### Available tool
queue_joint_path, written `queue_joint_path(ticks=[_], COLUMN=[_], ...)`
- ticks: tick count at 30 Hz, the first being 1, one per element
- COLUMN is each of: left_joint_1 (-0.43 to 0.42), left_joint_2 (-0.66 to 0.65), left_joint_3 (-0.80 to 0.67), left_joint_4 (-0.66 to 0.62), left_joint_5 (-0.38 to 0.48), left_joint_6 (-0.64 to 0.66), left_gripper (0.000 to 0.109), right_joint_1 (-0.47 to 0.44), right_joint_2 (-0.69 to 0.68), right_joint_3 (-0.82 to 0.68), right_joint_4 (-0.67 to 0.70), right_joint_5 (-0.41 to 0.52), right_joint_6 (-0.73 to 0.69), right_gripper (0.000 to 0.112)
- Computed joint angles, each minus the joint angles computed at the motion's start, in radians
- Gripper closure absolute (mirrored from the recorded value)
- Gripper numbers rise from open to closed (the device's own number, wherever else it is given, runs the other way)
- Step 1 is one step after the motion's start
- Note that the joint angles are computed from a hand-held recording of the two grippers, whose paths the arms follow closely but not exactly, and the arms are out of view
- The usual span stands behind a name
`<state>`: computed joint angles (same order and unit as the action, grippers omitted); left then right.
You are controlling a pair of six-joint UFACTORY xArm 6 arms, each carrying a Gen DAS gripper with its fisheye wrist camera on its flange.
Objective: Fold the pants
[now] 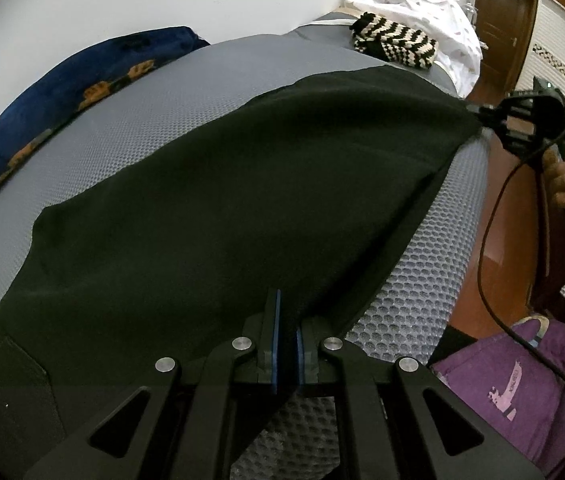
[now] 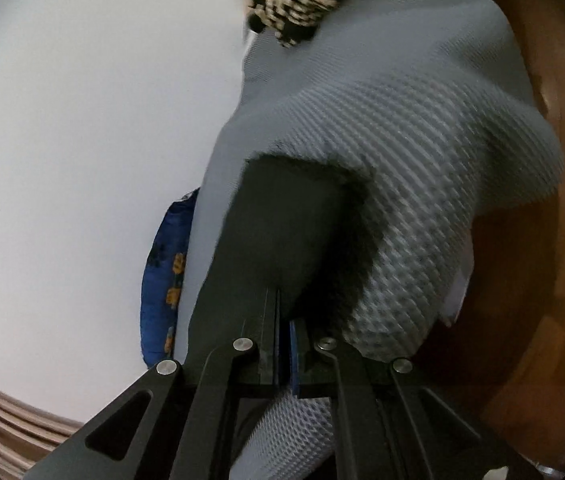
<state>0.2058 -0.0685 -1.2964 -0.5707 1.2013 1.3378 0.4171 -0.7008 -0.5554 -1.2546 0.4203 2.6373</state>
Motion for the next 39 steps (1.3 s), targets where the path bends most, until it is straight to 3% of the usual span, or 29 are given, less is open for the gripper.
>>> queue_joint_path(ticks=[4,7,9,11,13,17,20,22,24,28,33,36,39], left_joint_1=[-0.002,-0.006,-0.011,-0.011,-0.010,-0.005,-0.005,-0.005,-0.003,0.003,0.024,0.042,0.058], left_joint_2=[-0.007,-0.006,-0.007,-0.004,-0.004,-0.003,-0.002,-0.004,-0.008,-0.020,0.012,0.013,0.022], left_joint_3=[0.008,0.007,0.006,0.002,0.000,0.001,0.002,0.002,0.005,0.021,-0.022,-0.025,-0.042], left_joint_4=[0.002,0.006,0.009,0.012,0.012,0.008,0.006,0.007,0.004,-0.008,-0.026,-0.043,-0.055], left_joint_5=[-0.006,-0.008,-0.009,-0.006,-0.003,-0.001,-0.001,0.001,0.002,0.001,0.059,0.080,0.116], left_joint_6=[-0.003,-0.010,-0.011,-0.003,0.007,0.011,0.013,0.018,0.025,0.053,0.050,0.073,0.074], left_gripper=[0.101,0.101,0.101,0.100,0.100,0.100,0.100,0.099,0.099,0.099,0.099,0.098,0.096], right_joint_1=[0.008,0.092,0.110,0.055,0.013,0.054,0.069,0.016,-0.040,-0.034,-0.071,0.006,0.111], right_joint_2=[0.018,0.026,0.053,0.049,0.022,0.001,-0.010,-0.015,-0.017,-0.006,-0.019,-0.064,-0.080], right_joint_3=[-0.041,-0.106,-0.153,-0.100,-0.026,-0.028,-0.047,-0.015,0.020,0.009,0.031,0.004,-0.081], right_joint_4=[0.059,0.012,0.086,0.204,0.219,0.151,0.170,0.223,0.170,0.156,0.195,0.330,0.382], right_joint_5=[0.038,0.174,0.246,0.178,0.097,0.140,0.178,0.107,0.018,0.033,-0.030,0.169,0.456], right_joint_6=[-0.109,-0.190,-0.343,-0.375,-0.283,-0.202,-0.259,-0.293,-0.212,-0.188,-0.197,-0.351,-0.435], right_gripper=[0.107,0.107,0.107,0.107,0.108,0.109,0.109,0.109,0.110,0.110,0.111,0.102,0.096])
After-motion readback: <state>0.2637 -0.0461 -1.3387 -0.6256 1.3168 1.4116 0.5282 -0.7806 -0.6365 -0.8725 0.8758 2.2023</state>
